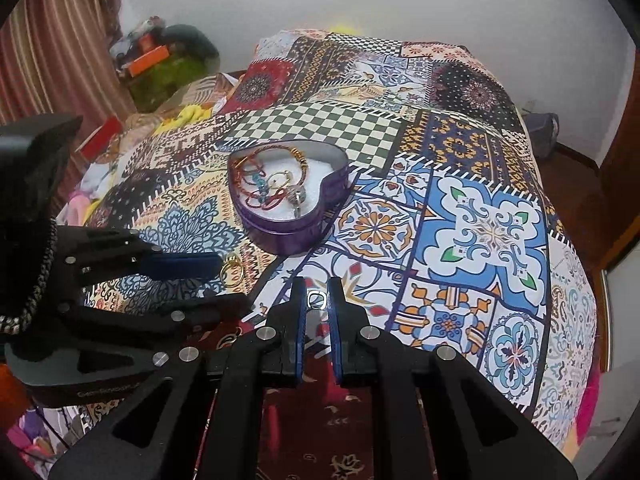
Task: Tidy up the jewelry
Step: 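Grasp a gold ring with the left tool while the right tool grasps a small gold piece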
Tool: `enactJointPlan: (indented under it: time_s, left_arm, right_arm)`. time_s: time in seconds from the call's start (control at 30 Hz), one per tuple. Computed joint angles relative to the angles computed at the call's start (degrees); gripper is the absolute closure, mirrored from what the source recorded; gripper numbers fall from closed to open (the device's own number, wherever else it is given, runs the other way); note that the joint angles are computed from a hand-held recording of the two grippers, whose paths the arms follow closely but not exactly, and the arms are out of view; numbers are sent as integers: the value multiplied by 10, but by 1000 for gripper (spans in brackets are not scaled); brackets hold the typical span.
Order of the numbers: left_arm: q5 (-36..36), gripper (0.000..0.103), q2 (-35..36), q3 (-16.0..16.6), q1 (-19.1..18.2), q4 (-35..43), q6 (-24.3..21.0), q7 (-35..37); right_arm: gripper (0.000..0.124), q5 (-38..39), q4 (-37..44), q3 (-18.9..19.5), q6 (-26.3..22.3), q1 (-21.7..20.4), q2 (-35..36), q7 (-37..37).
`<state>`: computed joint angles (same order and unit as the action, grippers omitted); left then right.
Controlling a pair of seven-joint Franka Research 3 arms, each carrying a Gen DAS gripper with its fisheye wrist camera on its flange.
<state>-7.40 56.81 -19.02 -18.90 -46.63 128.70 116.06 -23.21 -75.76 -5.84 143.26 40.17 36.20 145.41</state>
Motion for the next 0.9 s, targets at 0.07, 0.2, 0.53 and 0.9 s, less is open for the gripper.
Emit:
enactJointPlan:
  time_s: [0.07, 0.2, 0.53, 0.9]
  left_arm:
    - [0, 67, 15, 1, -5, 25, -7, -8]
    - [3, 67, 10, 4, -8, 10, 14, -12]
    - [6, 85, 15, 2, -4, 16, 17, -19]
    - [2, 100, -11, -1, 7, -23, 34, -23]
  right_arm:
    - [115, 3, -8, 1, 10, -2, -3, 3]
    - [115, 5, -7, 1, 13, -1, -1, 2]
    - [115, 3, -10, -5, 19, 2, -5, 10]
    - [115, -7, -4, -5, 11, 3, -6, 16]
